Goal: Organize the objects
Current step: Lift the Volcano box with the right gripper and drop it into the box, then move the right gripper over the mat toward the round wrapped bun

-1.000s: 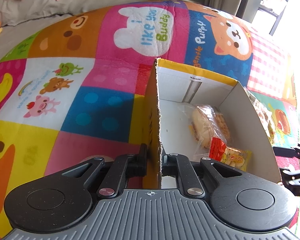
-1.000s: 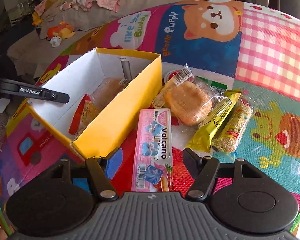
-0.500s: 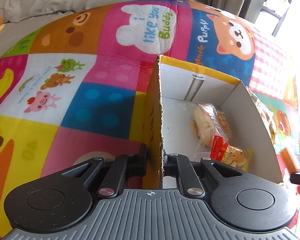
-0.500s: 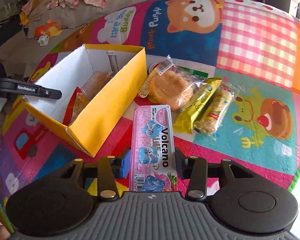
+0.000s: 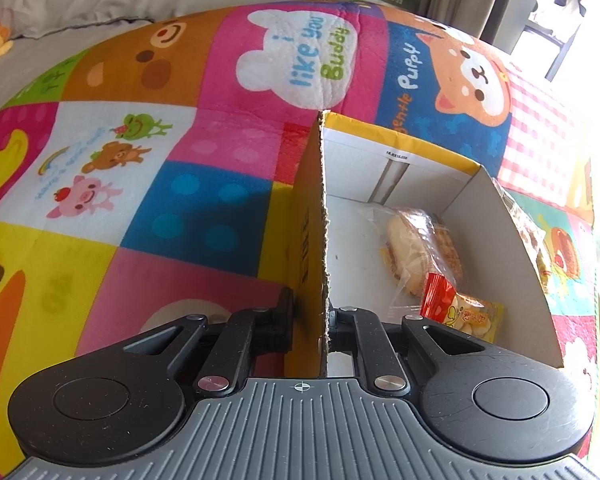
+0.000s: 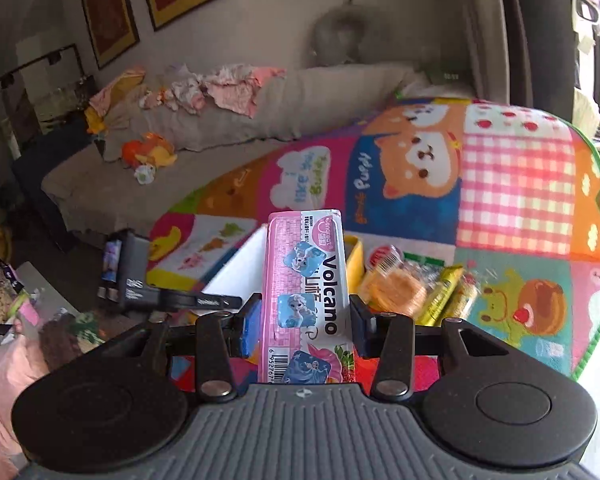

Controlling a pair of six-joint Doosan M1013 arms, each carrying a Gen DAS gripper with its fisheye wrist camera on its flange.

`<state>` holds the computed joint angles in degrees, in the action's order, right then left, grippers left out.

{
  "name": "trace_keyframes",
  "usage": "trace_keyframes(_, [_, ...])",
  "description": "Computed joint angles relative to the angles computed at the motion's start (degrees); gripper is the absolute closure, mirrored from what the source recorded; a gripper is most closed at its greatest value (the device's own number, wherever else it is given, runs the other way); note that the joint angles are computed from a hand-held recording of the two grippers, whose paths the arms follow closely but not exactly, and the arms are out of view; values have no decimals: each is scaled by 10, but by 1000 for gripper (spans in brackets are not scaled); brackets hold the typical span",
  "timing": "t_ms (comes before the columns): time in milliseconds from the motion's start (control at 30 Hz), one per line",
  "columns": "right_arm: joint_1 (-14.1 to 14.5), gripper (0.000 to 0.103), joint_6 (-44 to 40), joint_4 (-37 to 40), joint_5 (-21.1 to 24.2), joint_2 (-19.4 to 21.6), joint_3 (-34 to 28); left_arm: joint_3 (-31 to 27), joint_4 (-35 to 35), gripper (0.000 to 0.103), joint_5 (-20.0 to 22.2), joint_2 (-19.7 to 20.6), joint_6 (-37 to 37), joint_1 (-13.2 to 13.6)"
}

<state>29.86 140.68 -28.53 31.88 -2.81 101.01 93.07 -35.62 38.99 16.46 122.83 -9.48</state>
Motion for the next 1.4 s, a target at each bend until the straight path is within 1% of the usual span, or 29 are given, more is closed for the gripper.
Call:
trace_keyframes(100, [8, 59, -29, -2, -20, 14, -24, 0, -1, 90, 0, 0, 2, 1])
trace_keyframes(233, [5, 59, -46, 6, -33, 42, -55, -2, -6, 89, 4, 1, 3, 2])
trace_keyframes(367, [-9, 59, -50, 39, -38, 72, -83, -3, -9, 89, 8, 2, 2, 2])
trace_keyframes(467, [-22, 59, -31, 58, -50, 92, -99, -2, -13, 89, 9, 2, 4, 3])
trace_keyframes(500, [-27, 59, -32, 72, -54, 99, -105, -2, -15, 89, 10, 2, 4, 4])
trace_keyframes(633, [-48, 59, -71, 166, -67, 128, -126, -3, -24, 88, 13, 3, 9, 6])
trace_keyframes(667, [-52, 57, -81, 185, -70, 135, -130, -3, -25, 88, 14, 4, 10, 6])
trace_keyframes(733, [-56, 41, -86, 210, -71, 145, -133, -3, -30, 88, 16, 5, 12, 7])
trace_keyframes(833, [-60, 41, -98, 231, -77, 148, -128, -4, -34, 87, 17, 5, 15, 8])
trace_keyframes(967, [-65, 40, -49, 169, -64, 137, -113, -2, -40, 87, 17, 5, 20, 8])
trace_keyframes(1000, [-66, 40, -28, 142, -57, 133, -107, -2, -42, 87, 17, 5, 21, 9])
trace_keyframes(1133, [-76, 39, 74, 19, -1, 114, -82, -2, -44, 87, 18, 6, 22, 9])
trace_keyframes(1200, [-86, 39, 110, -17, 27, 107, -69, -2, -46, 87, 19, 6, 24, 10])
trace_keyframes(1300, [-103, 39, 125, -26, 44, 102, -52, -2, -46, 87, 20, 6, 22, 10])
trace_keyframes(1400, [-112, 39, 130, -28, 56, 111, -48, -2, -39, 87, 18, 5, 18, 8])
